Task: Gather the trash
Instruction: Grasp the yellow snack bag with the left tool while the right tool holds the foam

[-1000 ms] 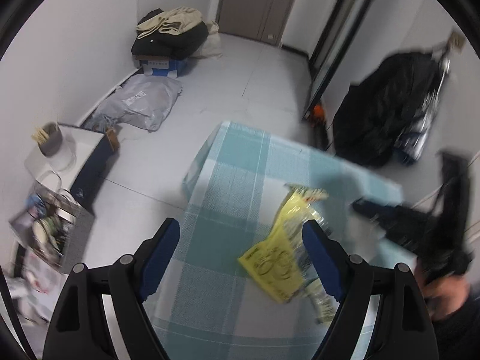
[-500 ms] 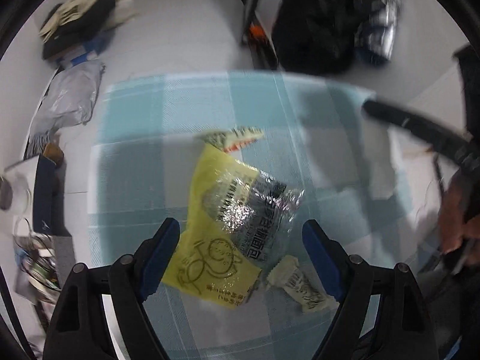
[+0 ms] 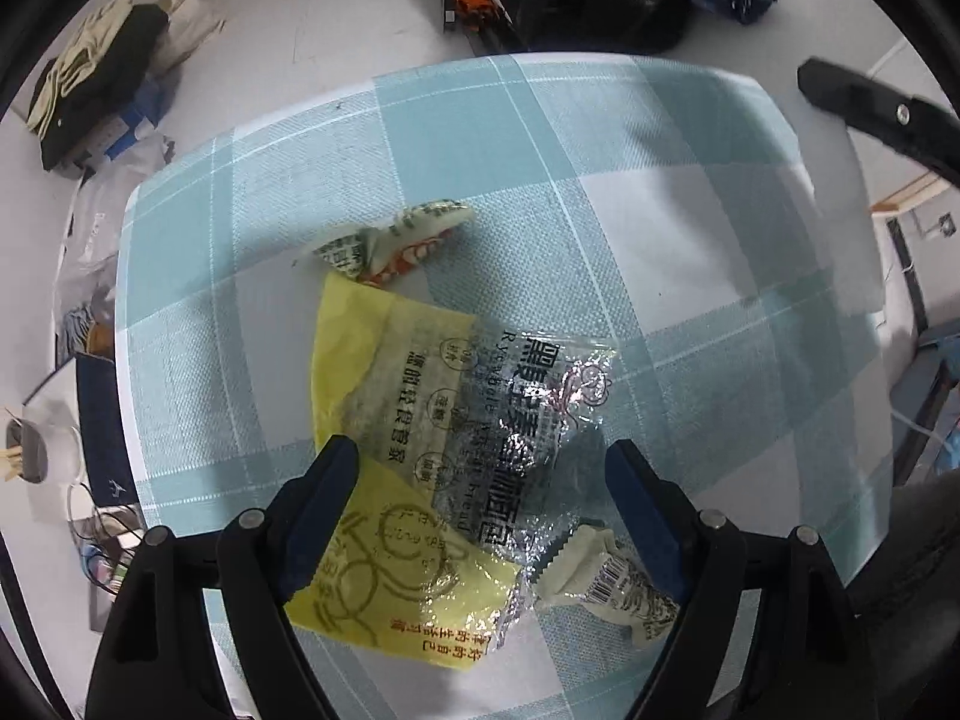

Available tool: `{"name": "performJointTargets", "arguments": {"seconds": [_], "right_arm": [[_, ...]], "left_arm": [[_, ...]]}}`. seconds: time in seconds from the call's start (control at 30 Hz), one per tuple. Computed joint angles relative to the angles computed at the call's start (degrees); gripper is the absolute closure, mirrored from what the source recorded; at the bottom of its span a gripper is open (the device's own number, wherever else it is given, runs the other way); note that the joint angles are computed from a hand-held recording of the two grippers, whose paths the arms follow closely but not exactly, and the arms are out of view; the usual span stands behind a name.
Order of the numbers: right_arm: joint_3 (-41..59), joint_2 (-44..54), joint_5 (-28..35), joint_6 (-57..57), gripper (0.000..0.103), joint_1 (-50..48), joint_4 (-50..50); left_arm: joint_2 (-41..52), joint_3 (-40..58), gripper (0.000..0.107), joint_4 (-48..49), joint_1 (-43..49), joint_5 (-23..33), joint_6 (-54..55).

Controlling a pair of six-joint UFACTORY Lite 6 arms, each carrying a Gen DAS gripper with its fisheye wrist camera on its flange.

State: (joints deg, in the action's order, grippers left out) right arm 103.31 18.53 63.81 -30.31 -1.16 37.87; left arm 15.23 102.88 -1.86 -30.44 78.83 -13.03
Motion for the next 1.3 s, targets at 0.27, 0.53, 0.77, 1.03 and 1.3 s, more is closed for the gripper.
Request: {"name": "performJointTargets", "arguments": {"seconds": [0.27, 0.53, 0.77, 1.03, 1.3], "right_arm": [[0.2, -0.3, 0.9, -0.6, 0.082, -1.9, 1.1], [0.5, -0.2, 1.4, -0.5, 0.082, -2.4, 1.5], [-0.4, -1.1, 1.2, -0.6, 0.082, -2.3, 1.4], [-0.9, -1.3, 0.4, 0.1, 0.082, -0.9, 0.3], [-1.8, -1.3, -1.3, 1.5, 0.082, 0.5, -1.1]], "left_arm": [[0.0, -1.0, 0.009, 3.5, -4.0, 1.1, 1.2], [-0.5, 0.5, 0.02, 3.5, -3.3, 3.0, 0.5], [-3.6, -2.1, 0.052, 1.8, -0.4, 2.1, 2.6], [-5.7, -4.9, 0.095, -3.8, 5.1, -0.4, 4.0], [-10.1, -9.8, 0.103, -5.9, 7.3, -3.8, 2.9]]}}
